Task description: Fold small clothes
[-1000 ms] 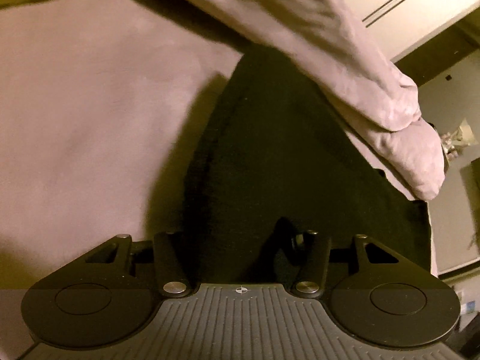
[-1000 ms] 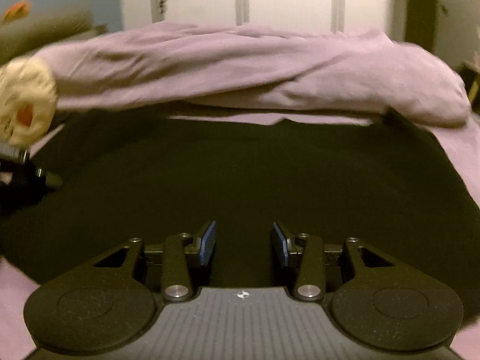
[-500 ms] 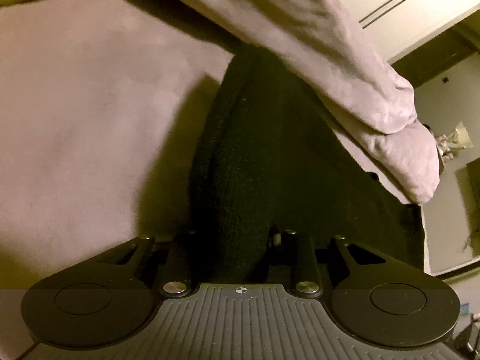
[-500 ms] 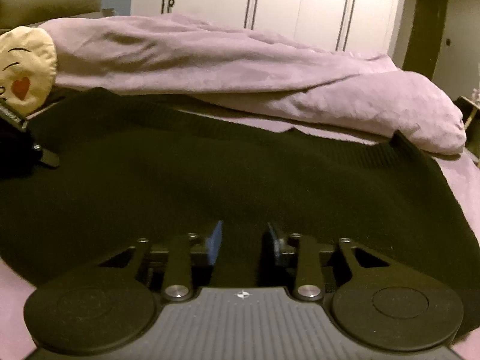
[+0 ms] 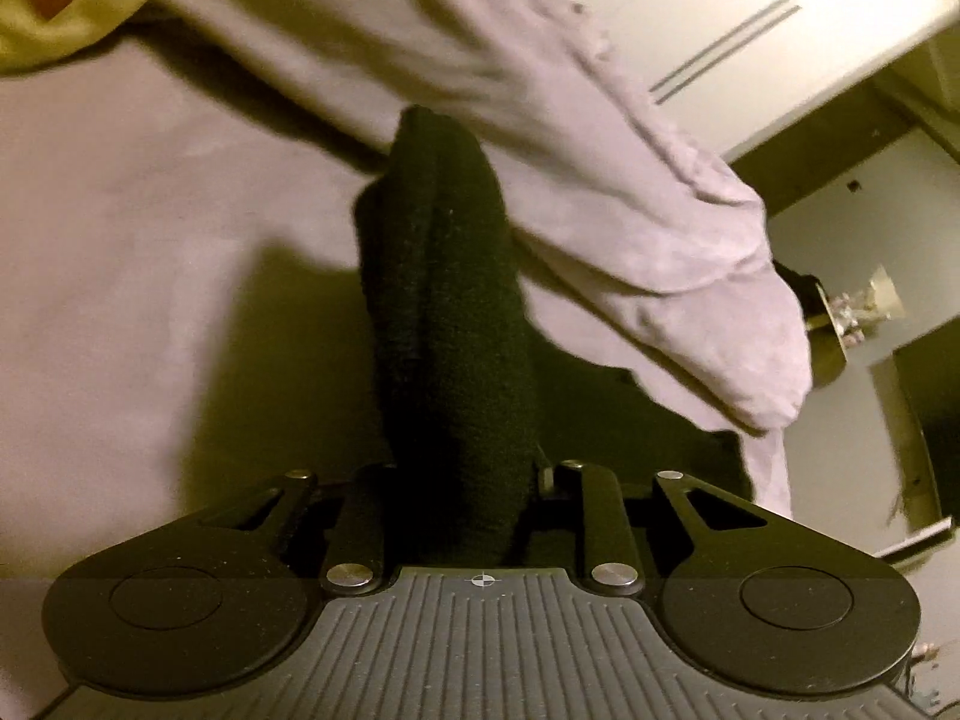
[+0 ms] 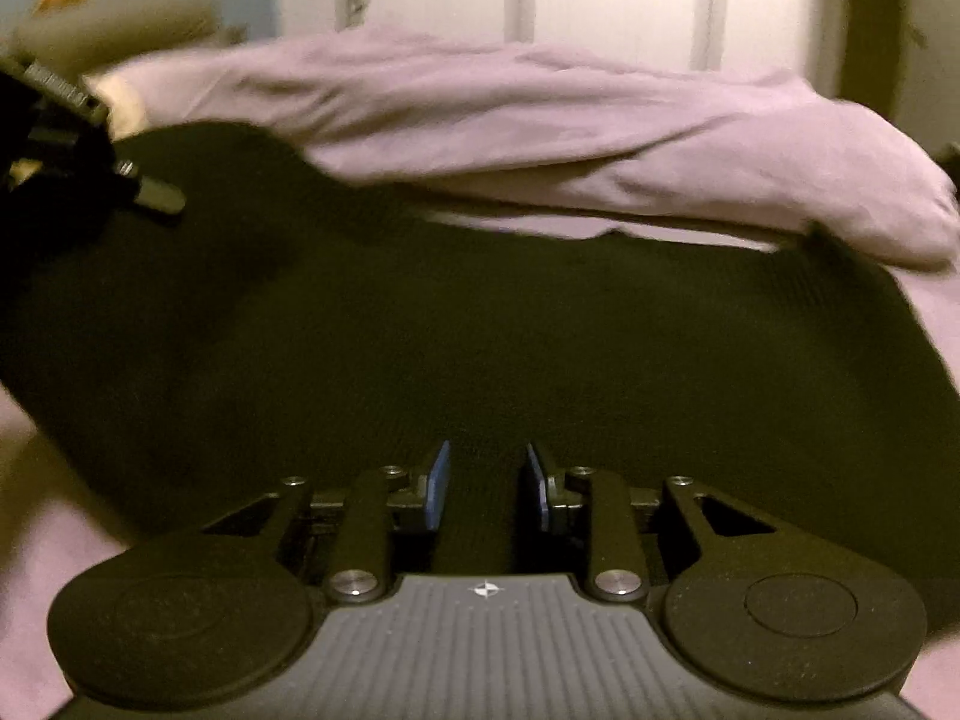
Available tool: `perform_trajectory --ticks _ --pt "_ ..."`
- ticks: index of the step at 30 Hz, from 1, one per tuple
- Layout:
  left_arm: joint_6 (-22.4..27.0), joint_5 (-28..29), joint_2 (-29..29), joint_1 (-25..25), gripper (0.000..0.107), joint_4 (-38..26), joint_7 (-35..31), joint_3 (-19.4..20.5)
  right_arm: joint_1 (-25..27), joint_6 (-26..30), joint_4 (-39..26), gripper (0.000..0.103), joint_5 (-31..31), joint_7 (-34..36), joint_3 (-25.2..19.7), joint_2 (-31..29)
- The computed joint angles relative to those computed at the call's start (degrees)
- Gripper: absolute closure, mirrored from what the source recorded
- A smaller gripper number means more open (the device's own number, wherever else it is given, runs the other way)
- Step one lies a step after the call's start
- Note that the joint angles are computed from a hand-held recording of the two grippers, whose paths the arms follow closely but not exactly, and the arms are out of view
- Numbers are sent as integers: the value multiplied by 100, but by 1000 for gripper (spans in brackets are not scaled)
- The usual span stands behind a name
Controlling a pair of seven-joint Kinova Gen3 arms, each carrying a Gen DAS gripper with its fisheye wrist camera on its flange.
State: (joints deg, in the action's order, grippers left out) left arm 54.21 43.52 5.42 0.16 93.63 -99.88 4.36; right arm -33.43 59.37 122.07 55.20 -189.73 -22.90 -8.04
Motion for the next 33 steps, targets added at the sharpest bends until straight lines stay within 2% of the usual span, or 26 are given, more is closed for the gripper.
perform_trajectory --ticks 2,4,7,9,11,12,13,14,15,17,20,21,23,25,28,30,33 --pt "-69 -409 -62 477 83 -258 466 2 -37 426 91 77 -69 -297 -182 -234" --pt "-364 -875 -142 1007 83 -371 900 37 61 685 153 77 -228 -453 -362 -447" --pt "-900 -1574 -106 1804 82 -453 1561 186 693 698 246 76 -581 -339 -794 -838" --pt "-1260 -2040 21 2334 82 -422 1924 258 878 666 297 76 -811 -96 -824 -1047" --pt "-1488 -2466 182 2865 76 -364 2181 200 674 708 359 76 -930 8 -569 -1213" --pt "-1519 -2566 300 3121 68 -355 2192 129 508 720 404 76 -970 21 -416 -1303" --pt "-1472 -2572 357 3271 60 -337 2156 60 446 737 415 76 -1030 73 -325 -1373" --pt "-1356 -2485 420 3315 57 -335 2093 65 479 739 430 76 -1112 143 -329 -1454" --pt "-1271 -2305 421 3252 56 -292 2022 126 530 679 461 76 -1154 213 -313 -1533" --pt "-1268 -1839 146 2818 54 -26 1647 515 711 544 490 76 -1287 315 -350 -1665" --pt "-1348 -1420 -621 2031 40 508 1062 1038 1327 106 438 76 -1645 815 -415 -1870" --pt "-1363 -1466 -887 1766 35 675 1012 1138 1528 -107 437 76 -1786 1010 -422 -1998" --pt "-1353 -1839 -1270 1235 34 923 1059 1384 1613 -564 430 75 -1966 1265 -177 -2169" --pt "-1399 -2305 -1444 704 37 1163 1173 1675 1427 -978 429 72 -2130 1274 213 -2283" --pt "-1340 -2977 -1384 101 39 1276 1732 2029 1668 -1395 324 72 -2051 1456 317 -2293" --pt "-1272 -3157 -1231 182 39 1330 2013 1838 1572 -1861 283 67 -2298 1557 760 -2261" --pt "-1288 -2951 -997 894 39 1443 1779 1094 1246 -2560 237 54 -2997 2076 1557 -1794"
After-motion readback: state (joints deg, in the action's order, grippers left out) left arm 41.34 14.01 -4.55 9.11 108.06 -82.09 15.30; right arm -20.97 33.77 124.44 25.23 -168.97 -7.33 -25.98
